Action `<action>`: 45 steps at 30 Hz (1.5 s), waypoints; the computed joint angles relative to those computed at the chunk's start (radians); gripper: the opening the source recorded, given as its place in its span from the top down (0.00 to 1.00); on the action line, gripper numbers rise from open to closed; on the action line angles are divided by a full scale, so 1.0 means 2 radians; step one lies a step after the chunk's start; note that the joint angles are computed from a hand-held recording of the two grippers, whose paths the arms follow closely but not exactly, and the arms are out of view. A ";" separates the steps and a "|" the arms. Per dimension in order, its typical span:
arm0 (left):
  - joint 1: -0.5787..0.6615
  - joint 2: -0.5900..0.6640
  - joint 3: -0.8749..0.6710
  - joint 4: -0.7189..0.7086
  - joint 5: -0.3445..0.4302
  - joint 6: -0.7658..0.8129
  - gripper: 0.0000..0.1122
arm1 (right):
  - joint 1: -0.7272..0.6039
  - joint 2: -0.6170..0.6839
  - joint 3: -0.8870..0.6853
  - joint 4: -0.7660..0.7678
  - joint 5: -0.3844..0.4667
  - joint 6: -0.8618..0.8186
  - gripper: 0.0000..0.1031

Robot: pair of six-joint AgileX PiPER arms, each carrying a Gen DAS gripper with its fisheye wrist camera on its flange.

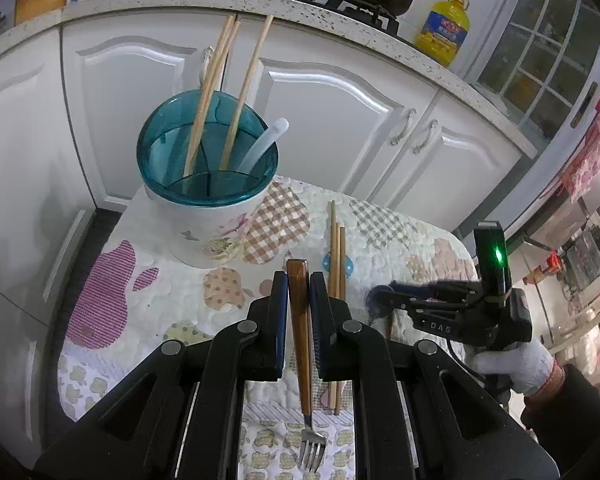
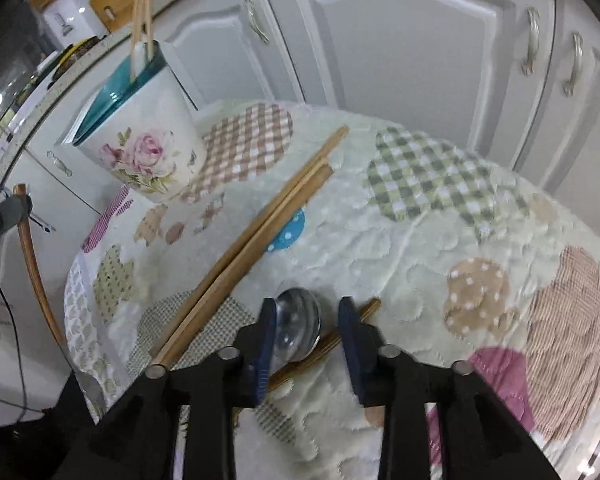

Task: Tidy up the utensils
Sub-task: 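Grasp the brown flat chopstick with the left gripper while the right grasps the steel spoon, then lift the chopstick and spoon and carry both over the holder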

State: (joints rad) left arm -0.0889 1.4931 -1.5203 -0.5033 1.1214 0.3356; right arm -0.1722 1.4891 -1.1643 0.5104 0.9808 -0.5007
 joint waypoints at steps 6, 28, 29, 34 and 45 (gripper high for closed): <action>0.006 -0.003 -0.004 -0.005 -0.003 -0.010 0.92 | -0.007 -0.021 0.020 0.022 0.019 -0.006 0.96; 0.075 -0.040 -0.043 -0.056 0.038 0.014 0.92 | -0.020 -0.074 -0.002 0.025 0.073 0.027 0.77; 0.075 -0.038 -0.044 -0.055 0.038 0.013 0.92 | -0.022 -0.074 0.011 0.043 0.075 0.024 0.77; 0.074 -0.035 -0.049 -0.053 0.041 0.013 0.92 | -0.001 -0.068 0.032 0.010 0.033 0.069 0.73; 0.062 -0.022 -0.050 -0.038 0.034 -0.002 0.92 | 0.016 0.012 -0.015 -0.010 0.045 -0.004 0.88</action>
